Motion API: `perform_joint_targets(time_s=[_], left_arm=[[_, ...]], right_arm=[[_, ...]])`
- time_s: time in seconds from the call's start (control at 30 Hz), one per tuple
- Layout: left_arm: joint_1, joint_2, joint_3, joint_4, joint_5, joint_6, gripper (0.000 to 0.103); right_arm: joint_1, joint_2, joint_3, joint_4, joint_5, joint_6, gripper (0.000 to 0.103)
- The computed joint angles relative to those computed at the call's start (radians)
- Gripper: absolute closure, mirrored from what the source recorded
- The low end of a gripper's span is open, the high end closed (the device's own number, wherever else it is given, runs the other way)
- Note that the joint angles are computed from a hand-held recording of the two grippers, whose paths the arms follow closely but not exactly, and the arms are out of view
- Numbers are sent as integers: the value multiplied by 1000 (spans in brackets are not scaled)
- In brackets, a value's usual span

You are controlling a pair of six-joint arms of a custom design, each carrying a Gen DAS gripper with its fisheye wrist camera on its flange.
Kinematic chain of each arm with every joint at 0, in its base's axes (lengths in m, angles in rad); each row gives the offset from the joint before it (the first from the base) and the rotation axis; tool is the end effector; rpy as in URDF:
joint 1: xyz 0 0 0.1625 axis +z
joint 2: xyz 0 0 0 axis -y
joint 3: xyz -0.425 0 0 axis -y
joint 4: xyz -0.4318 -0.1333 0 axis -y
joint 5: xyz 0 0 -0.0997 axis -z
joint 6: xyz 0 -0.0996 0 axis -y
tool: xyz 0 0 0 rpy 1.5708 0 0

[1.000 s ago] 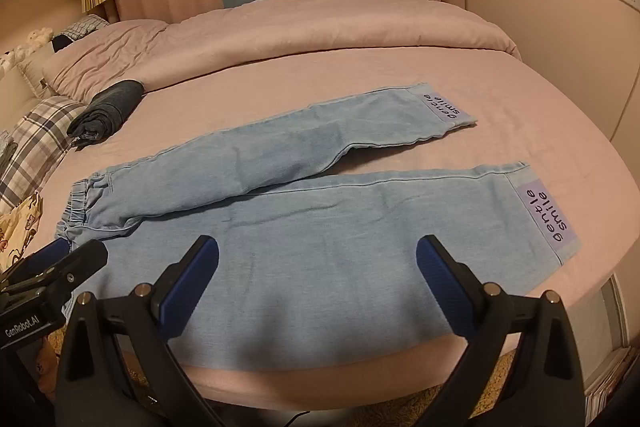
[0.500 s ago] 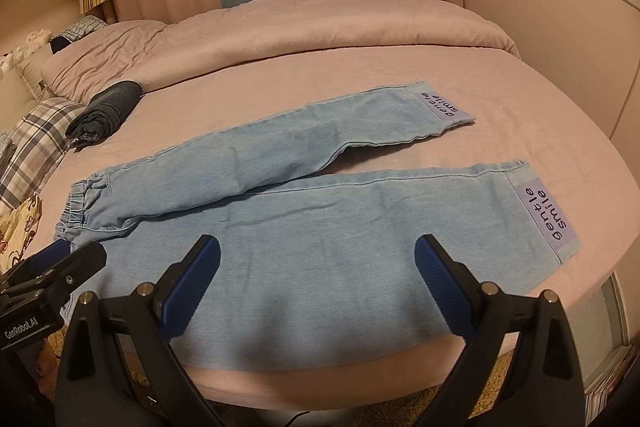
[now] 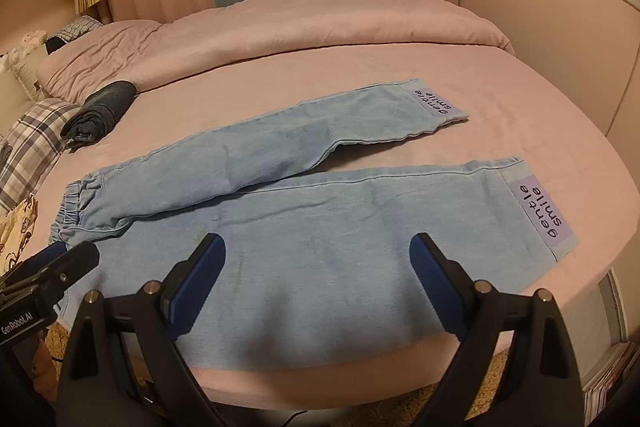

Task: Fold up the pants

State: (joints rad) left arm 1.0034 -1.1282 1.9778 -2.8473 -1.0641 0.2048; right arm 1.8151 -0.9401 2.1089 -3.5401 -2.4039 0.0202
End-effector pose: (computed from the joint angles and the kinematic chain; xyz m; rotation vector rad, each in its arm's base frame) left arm -0.1660 -0.5985 0.1843 0.8566 2.5006 -0.6859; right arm 0.1877 -0.5067 0.1333 -0.1641 -2.2434 1.0563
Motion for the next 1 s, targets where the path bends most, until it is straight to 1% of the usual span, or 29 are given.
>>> perform_joint_targets(time_s=[0.07,0.1,0.27,0.4,0.67,0.83,0.93,1.0], left_arm=[[4,-1,-5,10,-3,-7,11],[6,1,-9,17,2,-14,11],[1,8,-15,35,42,-25,11],[-2,4,-6,24,39,-22,11],[-3,6,-17,56,75,-40,11],[5,9,-23,51,91,-47,11],[14,12,-32,48,125,-48,11],[25,16,-43,37,173,-45,11]], right_arm=[[-2,-3,1,4,0,5,11],[-3,-4,3,3,0,5,11],[-12,-15,14,-1,9,13,12],[-20,-22,23,-6,16,18,12],[-26,-29,27,1,12,30,12],[-32,-33,30,-5,2,30,12],[-43,-47,42,-10,-3,32,12],[-56,-64,59,-32,-10,25,12]])
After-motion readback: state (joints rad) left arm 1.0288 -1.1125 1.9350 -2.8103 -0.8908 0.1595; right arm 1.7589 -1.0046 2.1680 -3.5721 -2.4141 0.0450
